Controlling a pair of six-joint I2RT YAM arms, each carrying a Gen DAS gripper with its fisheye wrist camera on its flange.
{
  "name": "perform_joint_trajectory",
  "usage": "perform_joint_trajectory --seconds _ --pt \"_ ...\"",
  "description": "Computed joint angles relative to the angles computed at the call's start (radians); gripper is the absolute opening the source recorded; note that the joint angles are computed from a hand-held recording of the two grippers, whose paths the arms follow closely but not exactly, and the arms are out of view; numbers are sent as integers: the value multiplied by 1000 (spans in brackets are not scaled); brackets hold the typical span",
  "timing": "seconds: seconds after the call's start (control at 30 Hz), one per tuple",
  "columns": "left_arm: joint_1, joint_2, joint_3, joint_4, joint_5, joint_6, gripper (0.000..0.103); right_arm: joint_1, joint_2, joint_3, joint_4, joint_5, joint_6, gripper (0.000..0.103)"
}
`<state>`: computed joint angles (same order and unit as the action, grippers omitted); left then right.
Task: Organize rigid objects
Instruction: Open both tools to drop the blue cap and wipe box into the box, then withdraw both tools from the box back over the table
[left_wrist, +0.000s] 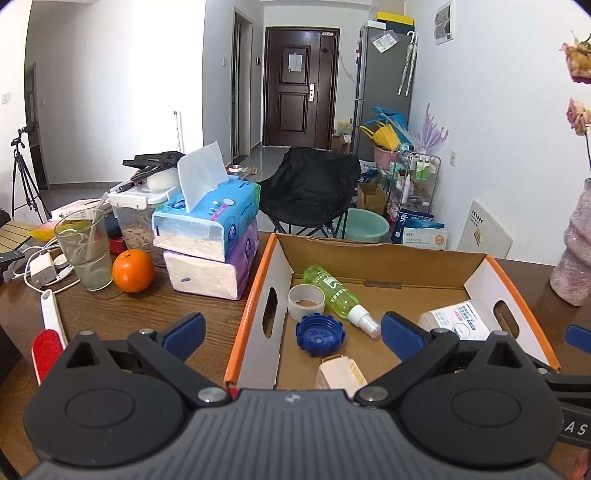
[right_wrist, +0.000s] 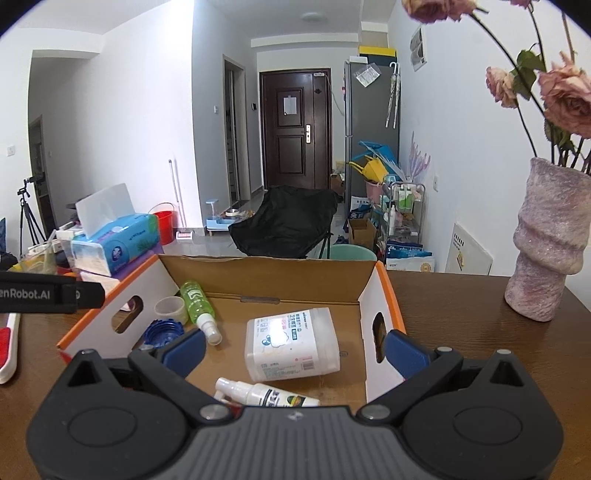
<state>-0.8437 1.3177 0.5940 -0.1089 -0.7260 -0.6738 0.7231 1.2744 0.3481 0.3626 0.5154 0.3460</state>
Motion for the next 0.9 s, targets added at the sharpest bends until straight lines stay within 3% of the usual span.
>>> perform_joint_trajectory --seconds 0.23,0.5,0.73,0.9 --pt "-89 -83 -40 -83 -66 -76 103 66 -181 -72 -105 65 41 103" --pt "-208 -177 -79 -223 -158 -214 103 186 -421 -136 -310 199 122 103" --pt "-343 -223 -79 -392 -227 -378 103 350 -633 -146 -572 346 240 103" --pt "-469 -223 -65 -538 -279 -542 103 562 -725 -111 -867 518 456 103"
